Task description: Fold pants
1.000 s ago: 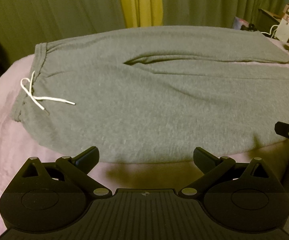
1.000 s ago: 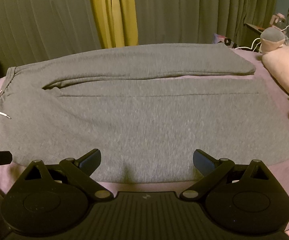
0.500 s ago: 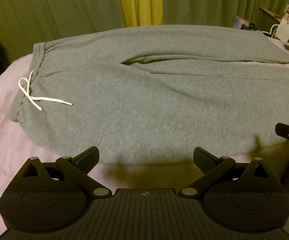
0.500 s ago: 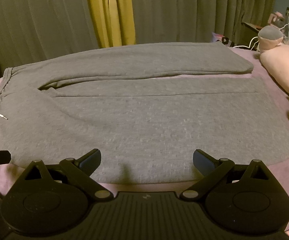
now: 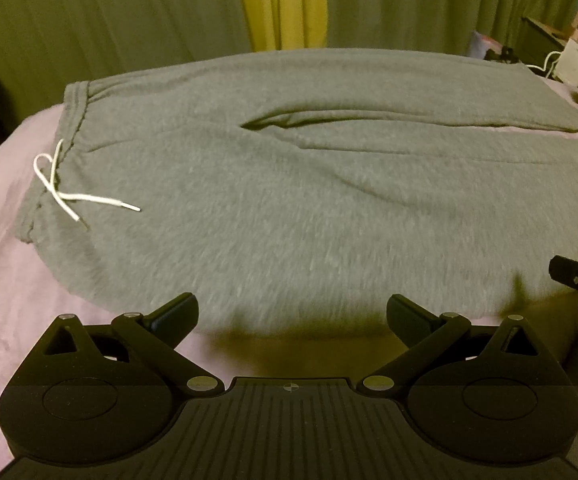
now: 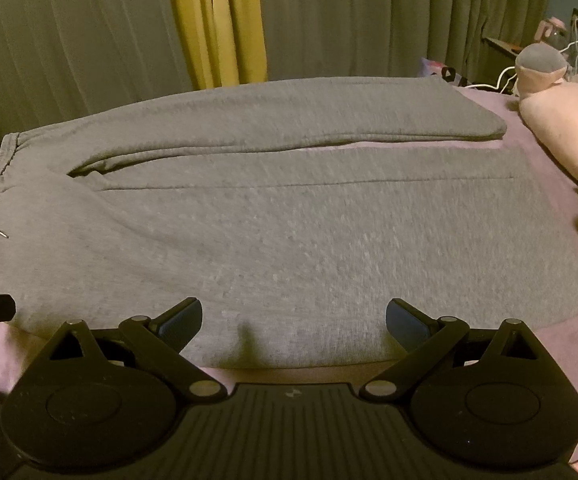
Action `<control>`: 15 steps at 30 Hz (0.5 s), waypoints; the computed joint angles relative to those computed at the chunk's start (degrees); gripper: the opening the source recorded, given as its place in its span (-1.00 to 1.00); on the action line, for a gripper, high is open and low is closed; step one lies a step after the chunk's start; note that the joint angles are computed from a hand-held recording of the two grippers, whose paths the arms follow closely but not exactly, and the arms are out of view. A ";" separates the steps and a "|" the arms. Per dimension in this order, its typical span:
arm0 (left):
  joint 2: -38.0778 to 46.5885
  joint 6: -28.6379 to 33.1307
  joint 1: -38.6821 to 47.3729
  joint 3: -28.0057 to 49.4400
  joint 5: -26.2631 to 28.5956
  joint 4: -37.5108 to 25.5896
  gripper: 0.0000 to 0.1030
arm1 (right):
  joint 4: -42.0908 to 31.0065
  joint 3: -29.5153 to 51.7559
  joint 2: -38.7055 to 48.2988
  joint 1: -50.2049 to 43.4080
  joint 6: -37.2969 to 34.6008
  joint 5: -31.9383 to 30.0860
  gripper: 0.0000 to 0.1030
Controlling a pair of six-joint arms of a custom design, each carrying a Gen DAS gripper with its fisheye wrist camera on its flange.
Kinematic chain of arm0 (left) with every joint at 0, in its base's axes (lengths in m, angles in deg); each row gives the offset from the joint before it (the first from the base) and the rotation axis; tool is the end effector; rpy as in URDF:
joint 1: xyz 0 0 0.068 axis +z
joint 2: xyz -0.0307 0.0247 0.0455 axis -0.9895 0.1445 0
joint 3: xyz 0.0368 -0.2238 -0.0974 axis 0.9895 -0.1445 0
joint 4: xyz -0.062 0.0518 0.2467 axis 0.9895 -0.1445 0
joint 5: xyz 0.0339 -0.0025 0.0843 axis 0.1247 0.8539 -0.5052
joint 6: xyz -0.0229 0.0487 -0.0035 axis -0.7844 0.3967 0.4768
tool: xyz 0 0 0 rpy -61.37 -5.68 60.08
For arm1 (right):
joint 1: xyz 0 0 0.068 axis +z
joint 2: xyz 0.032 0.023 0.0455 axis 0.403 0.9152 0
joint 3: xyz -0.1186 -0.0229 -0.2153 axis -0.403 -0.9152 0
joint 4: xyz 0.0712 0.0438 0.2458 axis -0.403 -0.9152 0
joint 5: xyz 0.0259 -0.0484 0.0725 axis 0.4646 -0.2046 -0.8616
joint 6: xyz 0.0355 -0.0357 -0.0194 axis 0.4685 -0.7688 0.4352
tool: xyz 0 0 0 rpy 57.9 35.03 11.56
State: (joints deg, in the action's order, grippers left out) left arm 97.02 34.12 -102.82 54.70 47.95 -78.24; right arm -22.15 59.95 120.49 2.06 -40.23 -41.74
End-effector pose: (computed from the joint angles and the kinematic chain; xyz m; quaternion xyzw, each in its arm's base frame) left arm 0.1887 -0.0671 0.3984 0.0966 0.9606 0.0078 0.2604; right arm 0.1782 -0.0637 0.3017 0.0928 0.9378 0.0068 0.3345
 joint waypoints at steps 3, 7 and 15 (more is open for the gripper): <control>0.32 -0.10 0.18 -0.05 0.31 0.37 1.00 | 0.41 -0.22 0.36 0.23 0.05 0.39 0.92; 0.99 0.06 0.79 -0.39 0.95 1.14 1.00 | 1.29 -0.88 0.90 -0.40 -0.29 -0.32 0.92; 3.07 -0.08 1.16 -0.86 -1.95 4.81 1.00 | 7.41 -3.14 1.26 -4.81 -3.02 -3.35 0.92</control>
State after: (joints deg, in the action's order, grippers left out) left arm 100.09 34.04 -101.66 53.83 46.00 -73.43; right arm -14.74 56.81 121.75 -2.75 -43.25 -45.09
